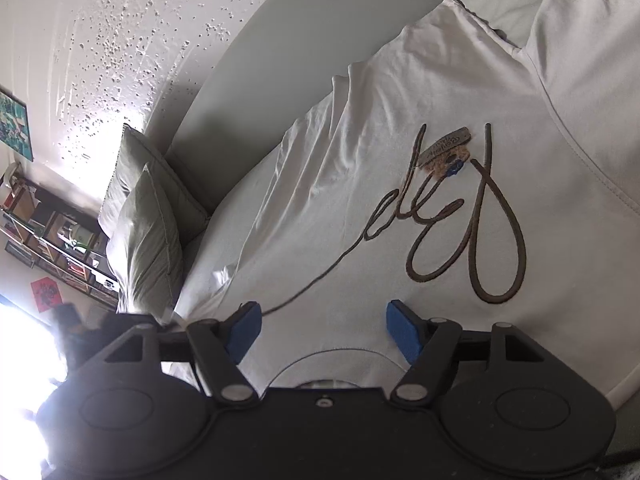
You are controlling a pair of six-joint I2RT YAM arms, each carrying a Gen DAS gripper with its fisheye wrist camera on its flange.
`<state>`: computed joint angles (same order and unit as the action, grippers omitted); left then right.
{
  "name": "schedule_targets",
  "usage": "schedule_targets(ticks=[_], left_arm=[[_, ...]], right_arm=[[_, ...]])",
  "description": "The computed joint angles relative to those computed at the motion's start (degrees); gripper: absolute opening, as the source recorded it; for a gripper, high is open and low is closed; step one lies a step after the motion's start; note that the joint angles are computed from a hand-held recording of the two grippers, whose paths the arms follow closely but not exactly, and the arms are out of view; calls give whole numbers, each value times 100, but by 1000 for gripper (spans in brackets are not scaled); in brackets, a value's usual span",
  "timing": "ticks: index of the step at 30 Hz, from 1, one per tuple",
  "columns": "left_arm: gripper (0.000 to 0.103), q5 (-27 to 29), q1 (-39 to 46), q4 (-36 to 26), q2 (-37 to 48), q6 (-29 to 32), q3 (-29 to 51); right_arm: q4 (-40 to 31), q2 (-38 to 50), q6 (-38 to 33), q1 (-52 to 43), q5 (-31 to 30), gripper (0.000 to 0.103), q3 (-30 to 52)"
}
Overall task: Fold clothes
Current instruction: 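Fold the held sleeve across the shirt body with the left gripper, then release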
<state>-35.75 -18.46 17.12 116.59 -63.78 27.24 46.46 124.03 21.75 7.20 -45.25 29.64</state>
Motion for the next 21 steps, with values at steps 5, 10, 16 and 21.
schedule_targets(ticks=[5,10,16,21], left_arm=[[9,-61,-29,-567,124,-145,286],[6,-875,-382,-1703,-288,-1585,284],[15,-812,-1261,579,-1028,-380,-803],[12,679,-1497,1460,-264,1278,-101]], right_arm=[[8,4,-79,-19,-2,69,-18],[-104,-95,-222,-156,-89,69,-83],[505,-399,-372,-312,146,69,-515],[752,-319,-173,-387,863,20,-524]])
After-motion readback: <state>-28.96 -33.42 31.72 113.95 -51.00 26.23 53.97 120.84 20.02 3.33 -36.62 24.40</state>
